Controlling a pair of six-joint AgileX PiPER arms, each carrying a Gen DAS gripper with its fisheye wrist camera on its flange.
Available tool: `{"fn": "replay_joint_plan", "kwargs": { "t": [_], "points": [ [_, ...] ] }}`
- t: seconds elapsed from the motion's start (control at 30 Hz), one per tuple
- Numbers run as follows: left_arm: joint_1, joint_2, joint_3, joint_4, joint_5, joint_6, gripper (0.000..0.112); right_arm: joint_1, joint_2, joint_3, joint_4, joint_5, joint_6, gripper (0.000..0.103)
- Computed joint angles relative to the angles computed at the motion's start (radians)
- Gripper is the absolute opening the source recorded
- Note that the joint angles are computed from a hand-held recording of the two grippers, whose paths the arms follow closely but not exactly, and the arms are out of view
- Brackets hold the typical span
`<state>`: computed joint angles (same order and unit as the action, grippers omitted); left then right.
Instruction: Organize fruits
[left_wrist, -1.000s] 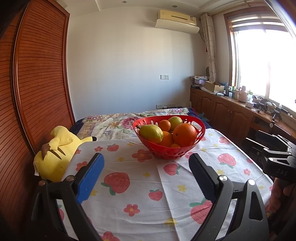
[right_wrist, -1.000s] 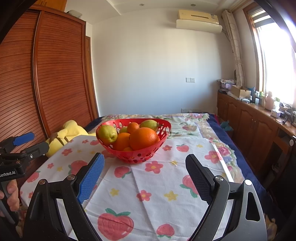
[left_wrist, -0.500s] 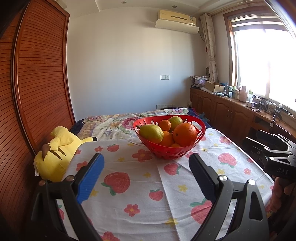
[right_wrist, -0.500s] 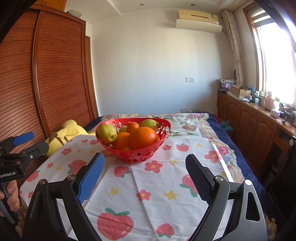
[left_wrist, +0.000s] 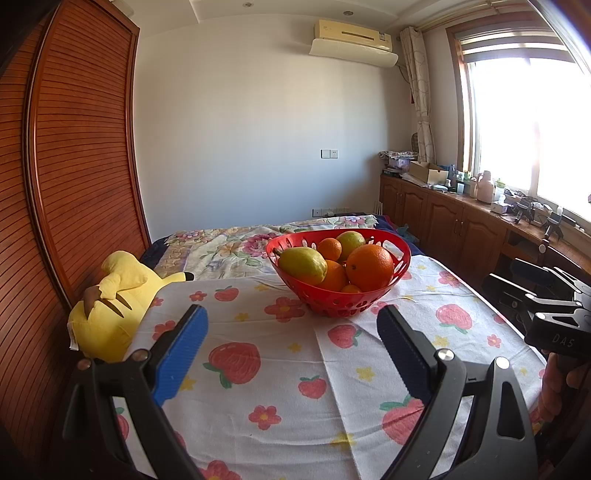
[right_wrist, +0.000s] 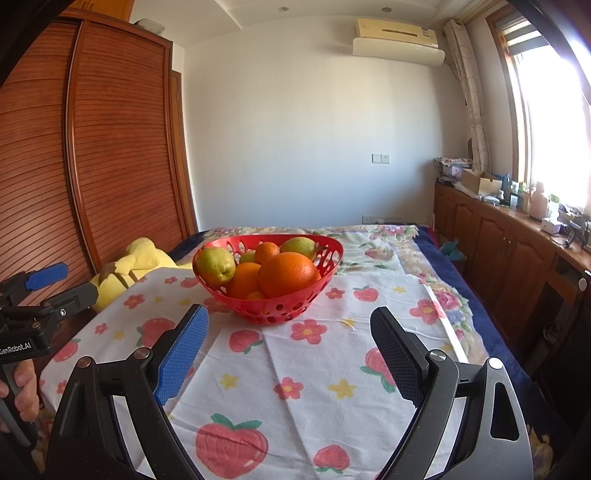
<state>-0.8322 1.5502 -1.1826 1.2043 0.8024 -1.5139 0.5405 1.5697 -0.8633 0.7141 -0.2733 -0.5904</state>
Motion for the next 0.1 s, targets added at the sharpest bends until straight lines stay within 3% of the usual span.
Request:
{"fn": "replay_joint_plan", "kwargs": {
  "t": [0.1],
  "points": [
    [-0.002,-0.003,0.004,0.000,-0.001,0.002,0.093,0.003,0.000,0.010,-0.005,-0.010,0.008,0.091]
  ]
}}
